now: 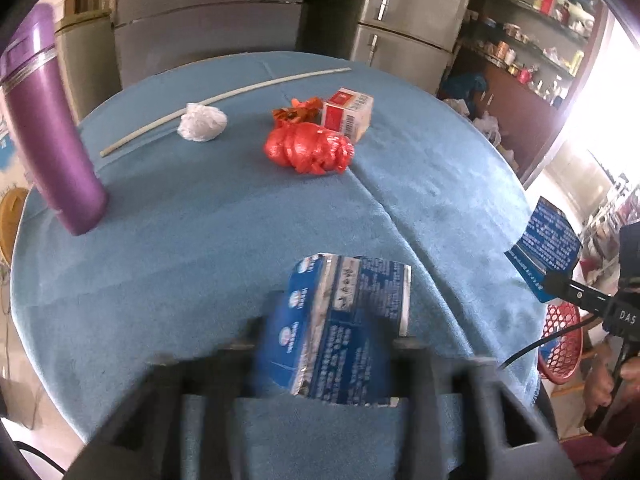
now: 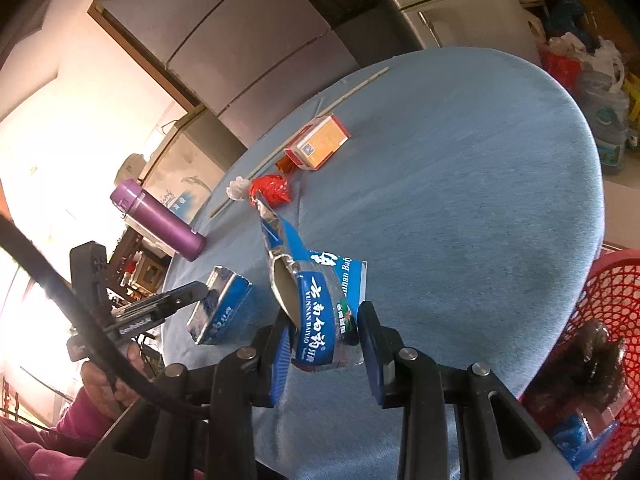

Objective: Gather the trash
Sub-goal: 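Carry both packets over the red basket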

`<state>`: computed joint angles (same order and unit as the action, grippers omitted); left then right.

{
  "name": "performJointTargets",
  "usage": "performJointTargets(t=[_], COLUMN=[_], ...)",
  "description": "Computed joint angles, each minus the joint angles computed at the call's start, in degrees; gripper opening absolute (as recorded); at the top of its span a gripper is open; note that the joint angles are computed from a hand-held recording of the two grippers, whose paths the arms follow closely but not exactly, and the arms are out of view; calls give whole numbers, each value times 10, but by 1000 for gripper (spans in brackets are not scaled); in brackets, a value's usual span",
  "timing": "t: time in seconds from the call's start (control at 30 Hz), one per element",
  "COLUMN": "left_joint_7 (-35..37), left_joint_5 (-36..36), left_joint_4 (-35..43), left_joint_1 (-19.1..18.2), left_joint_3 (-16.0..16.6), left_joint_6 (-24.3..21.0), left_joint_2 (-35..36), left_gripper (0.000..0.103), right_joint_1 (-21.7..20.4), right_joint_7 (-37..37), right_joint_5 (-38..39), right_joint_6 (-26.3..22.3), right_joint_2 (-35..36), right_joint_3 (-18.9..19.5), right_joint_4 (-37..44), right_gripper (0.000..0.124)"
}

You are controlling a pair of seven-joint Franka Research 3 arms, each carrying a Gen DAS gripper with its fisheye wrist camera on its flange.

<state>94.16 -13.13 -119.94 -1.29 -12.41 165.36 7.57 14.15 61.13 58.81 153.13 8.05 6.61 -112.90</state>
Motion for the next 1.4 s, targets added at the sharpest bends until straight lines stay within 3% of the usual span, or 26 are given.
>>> performJointTargets(t=[0.03, 0.07, 0.3, 0.4, 0.6, 0.63, 0.77, 0.9, 1.13, 1.4], left_joint_7=[14, 33, 92, 69, -92, -100, -98, -70, -66, -39], left_joint_5=[-18, -39, -99, -58, 148, 156, 130, 78, 85, 111], left_joint_4=[-11, -20, -25, -23, 1, 1, -2, -4, -12, 26], left_joint_1=[5, 10, 8, -10, -54, -50, -25, -3, -18, -46], left_joint_3=[-5, -11, -12, -3, 34, 31, 15, -2, 0, -8], left_joint_6=[18, 32, 14, 8, -11, -10, -2, -2, 17, -10], left_joint_2=[-6, -12, -20, -14, 16, 17, 17, 12, -9, -5], left_gripper=[71, 71, 77, 78, 78, 78, 65, 63, 62, 63], right_joint_1=[-1, -1, 0, 0, 0, -1, 0, 0, 2, 5], right_joint_7=[1, 2, 15, 14, 12, 12, 7, 5, -2, -6], right_joint_5=[0, 1, -4, -7, -8, -6, -5, -2, -2, -9], right_joint_6=[-1, -2, -4, -2, -4, -4, 3, 6, 18, 34], right_joint_2=[0, 0, 13, 13, 12, 11, 9, 10, 2, -36], right_joint_3=[-1, -1, 2, 3, 4, 4, 4, 5, 5, -5], right_joint_4=[-1, -1, 11, 12, 11, 10, 7, 7, 0, -34], right_gripper=[34, 34, 34, 34, 34, 34, 34, 34, 34, 34])
